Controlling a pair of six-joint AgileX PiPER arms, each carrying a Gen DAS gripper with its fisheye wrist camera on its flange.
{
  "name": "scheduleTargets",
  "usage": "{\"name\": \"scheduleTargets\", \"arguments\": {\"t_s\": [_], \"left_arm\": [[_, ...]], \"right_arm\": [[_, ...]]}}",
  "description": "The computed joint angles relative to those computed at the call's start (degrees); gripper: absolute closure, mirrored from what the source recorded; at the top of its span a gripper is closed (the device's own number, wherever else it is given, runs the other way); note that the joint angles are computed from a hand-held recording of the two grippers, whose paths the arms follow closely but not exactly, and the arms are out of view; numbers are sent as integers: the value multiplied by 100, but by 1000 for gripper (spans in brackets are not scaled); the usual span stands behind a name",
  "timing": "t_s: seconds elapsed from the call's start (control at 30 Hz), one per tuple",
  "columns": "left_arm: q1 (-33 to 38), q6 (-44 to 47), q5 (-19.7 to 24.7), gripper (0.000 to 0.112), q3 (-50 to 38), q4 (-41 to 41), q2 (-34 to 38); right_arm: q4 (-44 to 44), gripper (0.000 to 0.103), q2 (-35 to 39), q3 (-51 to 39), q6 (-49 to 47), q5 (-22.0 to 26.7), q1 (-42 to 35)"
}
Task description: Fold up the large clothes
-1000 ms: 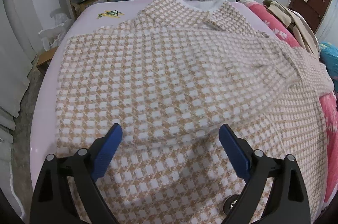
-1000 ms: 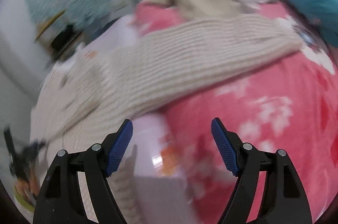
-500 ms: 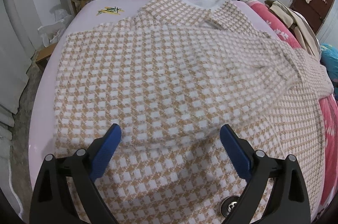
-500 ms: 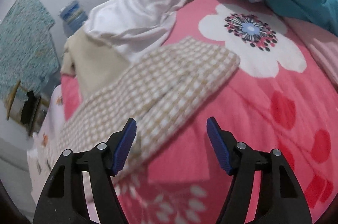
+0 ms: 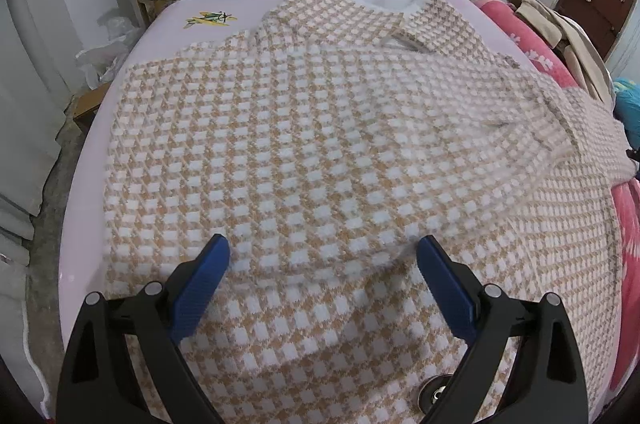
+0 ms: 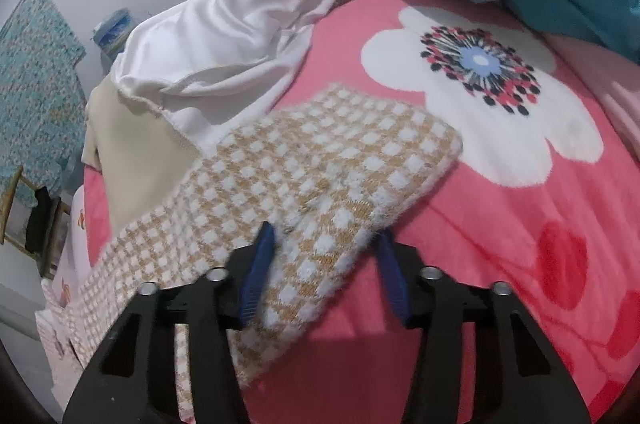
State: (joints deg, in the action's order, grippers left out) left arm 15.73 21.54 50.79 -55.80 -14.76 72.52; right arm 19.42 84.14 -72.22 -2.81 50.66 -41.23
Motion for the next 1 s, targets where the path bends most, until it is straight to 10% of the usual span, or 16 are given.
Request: {"name": "scheduleTargets", "arguments": {"t_s": [0.2,0.57,1.0], "left_arm": [[-36,-59,-64,20,36,56,-41],[554,542,195,31,-81,-431,-201],[2595,2178,1501,69,-346,-1773,-487]], "right_arm": [[-625,95,-277,-94,-12,-27,422],[-1707,97,-1168,-1074,495,516,1532],[-4982,97,-652,-3747,2764,1814,7187]]}}
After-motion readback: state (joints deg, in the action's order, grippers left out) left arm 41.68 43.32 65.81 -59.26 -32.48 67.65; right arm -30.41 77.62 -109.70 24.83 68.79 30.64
